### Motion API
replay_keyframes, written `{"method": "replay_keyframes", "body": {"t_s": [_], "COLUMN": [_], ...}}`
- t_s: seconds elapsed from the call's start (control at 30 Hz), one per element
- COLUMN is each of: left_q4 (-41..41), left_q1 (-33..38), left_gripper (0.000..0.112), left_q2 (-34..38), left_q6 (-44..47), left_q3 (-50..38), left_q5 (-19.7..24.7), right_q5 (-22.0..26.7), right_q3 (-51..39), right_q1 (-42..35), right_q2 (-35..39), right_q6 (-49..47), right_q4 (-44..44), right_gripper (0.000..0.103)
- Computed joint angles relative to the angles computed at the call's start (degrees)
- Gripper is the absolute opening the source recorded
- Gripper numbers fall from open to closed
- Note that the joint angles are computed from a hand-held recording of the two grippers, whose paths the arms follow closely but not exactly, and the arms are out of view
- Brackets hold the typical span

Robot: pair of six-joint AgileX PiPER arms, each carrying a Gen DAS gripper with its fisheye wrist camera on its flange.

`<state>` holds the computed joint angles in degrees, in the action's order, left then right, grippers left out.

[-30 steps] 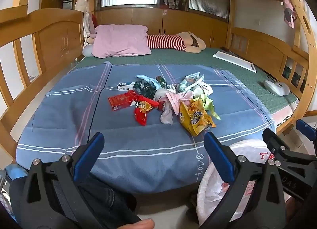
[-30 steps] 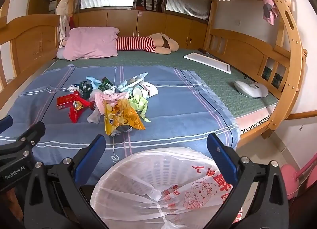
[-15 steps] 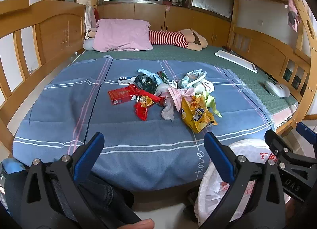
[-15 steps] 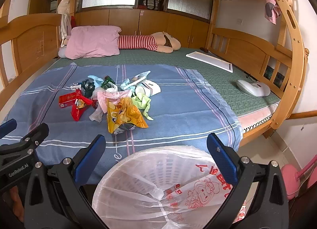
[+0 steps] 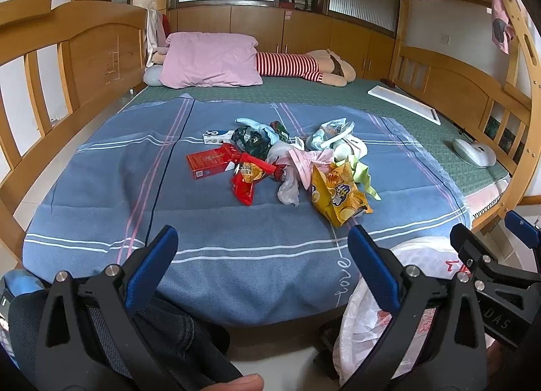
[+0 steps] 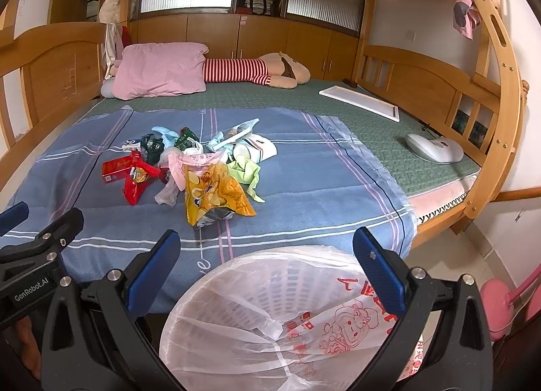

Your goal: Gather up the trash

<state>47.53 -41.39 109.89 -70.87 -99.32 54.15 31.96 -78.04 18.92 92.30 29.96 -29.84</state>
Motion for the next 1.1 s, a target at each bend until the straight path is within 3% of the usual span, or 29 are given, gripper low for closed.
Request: {"method": "replay_keyframes", "body": {"t_s": [1.1], "left_q4": [-1.26], "left_q1": [0.29], "left_gripper": [0.100], "left_q2": [0.06], "left_q6": [1.33], "left_q3": [-0.67], "left_q5": [0.28], "right_q5": [0.25], "right_q3": [-0.10], "right_q1": [-0.20], "right_q2": [-0.03], "right_q6": [-2.19], "right_q4": [2.66], "right_gripper": [0.100]}}
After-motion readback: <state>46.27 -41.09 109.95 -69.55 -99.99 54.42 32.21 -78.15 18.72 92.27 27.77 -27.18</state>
